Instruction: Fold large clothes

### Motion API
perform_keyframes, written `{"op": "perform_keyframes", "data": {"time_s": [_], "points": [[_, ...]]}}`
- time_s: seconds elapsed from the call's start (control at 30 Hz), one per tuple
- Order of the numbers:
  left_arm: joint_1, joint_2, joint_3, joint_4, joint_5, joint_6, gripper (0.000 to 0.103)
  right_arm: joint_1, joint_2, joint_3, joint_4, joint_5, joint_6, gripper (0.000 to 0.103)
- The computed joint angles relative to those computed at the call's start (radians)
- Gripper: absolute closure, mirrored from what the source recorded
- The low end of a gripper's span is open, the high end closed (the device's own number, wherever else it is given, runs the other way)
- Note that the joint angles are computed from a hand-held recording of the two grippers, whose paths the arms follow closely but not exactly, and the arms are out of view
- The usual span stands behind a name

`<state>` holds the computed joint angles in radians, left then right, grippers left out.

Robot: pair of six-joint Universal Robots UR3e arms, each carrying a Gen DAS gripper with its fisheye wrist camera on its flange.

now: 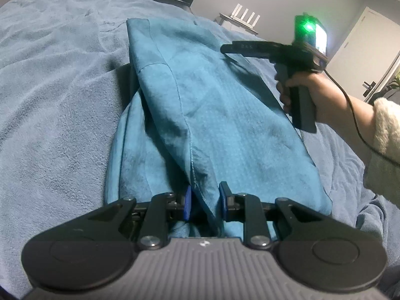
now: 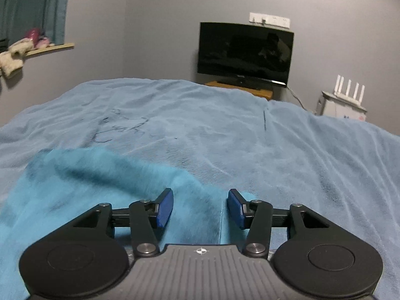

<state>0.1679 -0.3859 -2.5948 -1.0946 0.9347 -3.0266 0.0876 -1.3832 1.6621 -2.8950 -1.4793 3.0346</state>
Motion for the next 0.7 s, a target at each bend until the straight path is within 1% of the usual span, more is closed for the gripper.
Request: {"op": "perform_keyframes", "data": {"time_s": [0.07,0.1,0.23,0.27,0.3,0.33,0.37,0.4,0.43,0.47,0.53,0.6,0.63,0.67,0.7], "points": [[0.001,-0.001,0.001,0.000,-0.004,-0.003,0.083,-0.013,0.034,-0.047,0.037,-0.002,0.050,0.051],[0.006,0.004,0.003,-0.011,-0.009,0.001,0.083,-0.034,0.045,-0.063,0.044,0.019,0.082,0.051],[0.088,0.088,0.011,-0.165,-0.065,0.085,0.082,-0.162,-0.003,-0.007,0.018,0.206,0.266,0.050],[0.091,0.089,0.006,-0.163,-0.068,0.085,0.082,-0.205,-0.026,0.026,0.012,0.259,0.303,0.048],[0.109,0.106,0.010,-0.198,-0.081,0.103,0.081,-0.254,-0.053,0.068,0.007,0.321,0.335,0.040],[0.130,0.124,0.016,-0.239,-0.096,0.125,0.081,-0.304,-0.083,0.111,0.015,0.385,0.355,0.028],[0.147,0.136,0.020,-0.270,-0.107,0.142,0.081,-0.365,-0.118,0.153,0.046,0.473,0.360,0.022],[0.168,0.151,0.028,-0.313,-0.120,0.165,0.081,-0.426,-0.140,0.186,0.087,0.571,0.344,0.011],[0.173,0.149,0.023,-0.312,-0.124,0.168,0.081,-0.485,-0.157,0.209,0.158,0.666,0.293,0.005],[0.190,0.161,0.027,-0.343,-0.134,0.187,0.081,-0.532,-0.171,0.224,0.242,0.737,0.218,0.004],[0.219,0.181,0.039,-0.403,-0.150,0.216,0.081,-0.590,-0.185,0.224,0.428,0.804,0.054,0.002],[0.208,0.174,0.033,-0.378,-0.143,0.198,0.081,-0.645,-0.165,0.186,0.713,0.893,-0.152,0.002],[0.172,0.140,0.015,-0.297,-0.123,0.154,0.081,-0.666,-0.148,0.168,0.853,0.943,-0.240,0.001],[0.154,0.118,0.007,-0.253,-0.111,0.134,0.081,-0.681,-0.113,0.132,1.025,0.989,-0.343,0.001],[0.121,0.082,-0.006,-0.179,-0.092,0.097,0.081,-0.684,-0.081,0.105,1.144,1.010,-0.413,0.000]]}}
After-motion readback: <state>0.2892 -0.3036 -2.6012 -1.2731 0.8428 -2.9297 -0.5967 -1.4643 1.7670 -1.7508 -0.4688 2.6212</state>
